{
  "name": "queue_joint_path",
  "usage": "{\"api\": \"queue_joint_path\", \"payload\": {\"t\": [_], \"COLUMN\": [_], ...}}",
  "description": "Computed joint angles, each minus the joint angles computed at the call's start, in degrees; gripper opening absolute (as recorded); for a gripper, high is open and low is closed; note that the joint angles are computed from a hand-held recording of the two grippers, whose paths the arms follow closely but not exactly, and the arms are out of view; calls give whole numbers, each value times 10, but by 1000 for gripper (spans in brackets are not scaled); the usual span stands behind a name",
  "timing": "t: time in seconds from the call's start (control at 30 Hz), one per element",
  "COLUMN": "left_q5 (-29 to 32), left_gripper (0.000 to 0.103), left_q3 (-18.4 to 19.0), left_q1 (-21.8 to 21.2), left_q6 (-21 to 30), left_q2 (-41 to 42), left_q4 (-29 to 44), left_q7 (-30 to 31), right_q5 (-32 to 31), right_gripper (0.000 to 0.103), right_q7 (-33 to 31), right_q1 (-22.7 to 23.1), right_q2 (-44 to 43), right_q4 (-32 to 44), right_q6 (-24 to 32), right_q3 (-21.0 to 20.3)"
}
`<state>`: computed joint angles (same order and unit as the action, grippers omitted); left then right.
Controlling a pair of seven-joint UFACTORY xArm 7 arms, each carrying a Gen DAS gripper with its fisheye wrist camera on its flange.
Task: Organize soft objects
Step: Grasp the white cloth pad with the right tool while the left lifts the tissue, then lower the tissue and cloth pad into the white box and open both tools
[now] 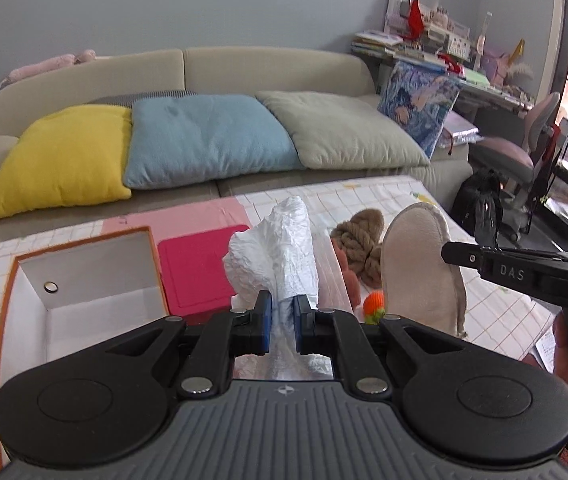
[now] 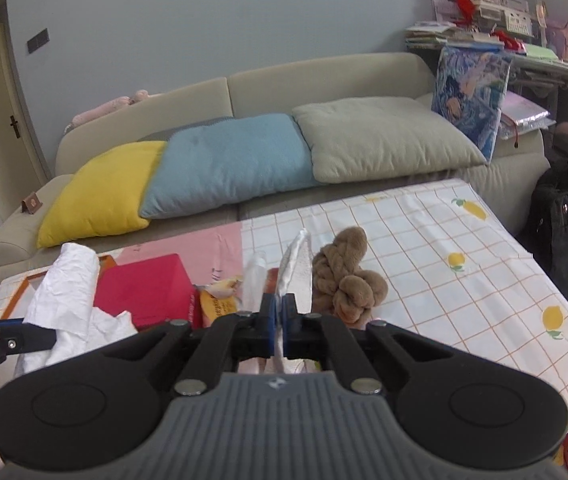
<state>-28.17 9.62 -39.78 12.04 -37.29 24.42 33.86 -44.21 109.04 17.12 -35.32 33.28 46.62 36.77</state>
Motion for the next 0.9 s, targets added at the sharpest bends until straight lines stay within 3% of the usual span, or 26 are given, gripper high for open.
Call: {"api": "queue_joint_path", "payload": {"t": [0.2,0.47,0.77,0.9], "left_q5": [7,34,58,53], "left_gripper": [12,12,12,12], "left_q3": [11,42,95,123], "left_q1": [15,45,79,76], "left_q6": [-13,-32,-51,-54], "left_q2": [-59,-87,-21,23], "left_q4": [-17,-24,13,32], "left_q7": [-7,-29,-21,2], "right_q5": [-23,-113,-282,-314], "right_gripper": [0,0,0,0], "right_q7": [-12,-13,13,-4], "right_q1": [-5,-30,-28,-6], "right_q2": [12,88,277,370], "right_q4": [62,155,292,356], "right_q6": [27,-12,-78,-104], "right_q3": [34,52,35,9]}}
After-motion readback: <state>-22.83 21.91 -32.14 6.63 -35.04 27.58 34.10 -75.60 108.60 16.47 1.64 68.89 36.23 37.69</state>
